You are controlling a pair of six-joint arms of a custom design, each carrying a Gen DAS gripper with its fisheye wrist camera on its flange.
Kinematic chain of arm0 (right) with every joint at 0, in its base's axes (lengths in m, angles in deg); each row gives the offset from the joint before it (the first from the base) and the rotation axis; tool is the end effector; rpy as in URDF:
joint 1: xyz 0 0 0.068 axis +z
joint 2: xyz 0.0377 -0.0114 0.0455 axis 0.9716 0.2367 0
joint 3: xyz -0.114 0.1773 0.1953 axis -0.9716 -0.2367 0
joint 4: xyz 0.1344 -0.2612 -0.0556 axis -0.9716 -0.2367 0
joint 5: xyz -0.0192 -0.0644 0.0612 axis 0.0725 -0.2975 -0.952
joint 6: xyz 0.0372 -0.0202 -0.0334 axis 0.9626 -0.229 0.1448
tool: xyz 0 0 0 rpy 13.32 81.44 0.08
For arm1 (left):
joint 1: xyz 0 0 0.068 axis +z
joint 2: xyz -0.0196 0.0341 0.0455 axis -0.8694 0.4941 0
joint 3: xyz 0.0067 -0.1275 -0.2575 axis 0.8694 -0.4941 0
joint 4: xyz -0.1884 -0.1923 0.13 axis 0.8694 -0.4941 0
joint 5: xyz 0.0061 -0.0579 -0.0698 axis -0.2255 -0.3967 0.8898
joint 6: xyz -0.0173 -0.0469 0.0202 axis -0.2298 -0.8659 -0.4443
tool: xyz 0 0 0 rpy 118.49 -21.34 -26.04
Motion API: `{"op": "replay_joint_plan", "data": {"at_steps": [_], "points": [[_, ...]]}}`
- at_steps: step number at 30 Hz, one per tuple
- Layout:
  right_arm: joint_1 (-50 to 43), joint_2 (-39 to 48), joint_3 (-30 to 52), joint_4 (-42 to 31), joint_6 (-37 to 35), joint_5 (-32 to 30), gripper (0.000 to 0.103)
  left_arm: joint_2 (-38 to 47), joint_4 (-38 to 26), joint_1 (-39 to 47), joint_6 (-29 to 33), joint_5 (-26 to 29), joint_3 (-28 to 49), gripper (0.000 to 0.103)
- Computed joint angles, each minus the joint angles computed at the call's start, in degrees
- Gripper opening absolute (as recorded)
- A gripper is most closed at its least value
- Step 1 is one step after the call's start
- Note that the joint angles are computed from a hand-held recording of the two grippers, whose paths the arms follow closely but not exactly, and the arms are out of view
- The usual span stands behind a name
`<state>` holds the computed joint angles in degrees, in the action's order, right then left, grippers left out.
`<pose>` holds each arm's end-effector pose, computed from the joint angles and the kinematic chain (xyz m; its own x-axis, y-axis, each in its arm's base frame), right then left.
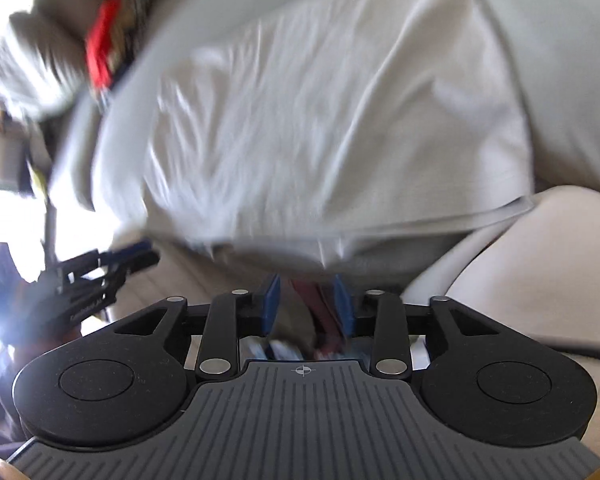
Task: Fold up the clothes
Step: 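Withdraw both open grippers from the folded white T-shirt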
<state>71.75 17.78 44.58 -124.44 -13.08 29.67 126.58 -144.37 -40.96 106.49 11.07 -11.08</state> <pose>0.1892 0.0039 0.3370 -0.9800 0.1482 -0.1332 0.0546 0.8426 0.5357 0.1794 0.0477 0.3298 -0.8691 0.2311 -0.4374 0.3382 0.9228 -0.1845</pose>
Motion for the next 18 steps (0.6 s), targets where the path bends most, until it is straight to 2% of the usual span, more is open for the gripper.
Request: {"op": "replay_joint_plan", "data": {"at_steps": [2,4,6,9,12,15,16,18], "points": [[-0.5,-4.1,-2.8,6.8,5.6,2.2,0.037,-2.1,1.2,4.5,-1.8,2.4,-0.1,0.025],[0.9,-5.9,-5.8,13.1,9.7,4.9,0.022,-3.4,5.9,3.8,-8.4,3.3,-1.8,0.026],[3.5,-6.7,-8.7,18.9,12.9,8.0,0.021,-4.3,11.6,0.9,-15.6,2.7,-3.9,0.025],[10.6,-6.2,-12.8,24.6,16.6,14.5,0.021,-4.6,20.2,-9.7,-23.9,-2.5,-8.0,0.023],[15.0,-6.0,-14.8,23.2,18.8,17.3,0.019,-6.3,27.8,-21.4,-25.5,-10.6,-14.2,0.023],[12.4,-4.9,-12.8,14.9,17.1,14.1,0.026,-8.5,25.7,-26.0,-25.2,-15.3,-17.1,0.024],[11.1,-5.2,-12.3,13.1,16.3,13.3,0.026,-7.5,21.9,-25.4,-23.9,-15.0,-15.4,0.029],[7.7,-7.1,-11.3,12.9,14.6,12.1,0.027,-4.5,14.1,-23.2,-22.0,-13.3,-11.7,0.031]]}}
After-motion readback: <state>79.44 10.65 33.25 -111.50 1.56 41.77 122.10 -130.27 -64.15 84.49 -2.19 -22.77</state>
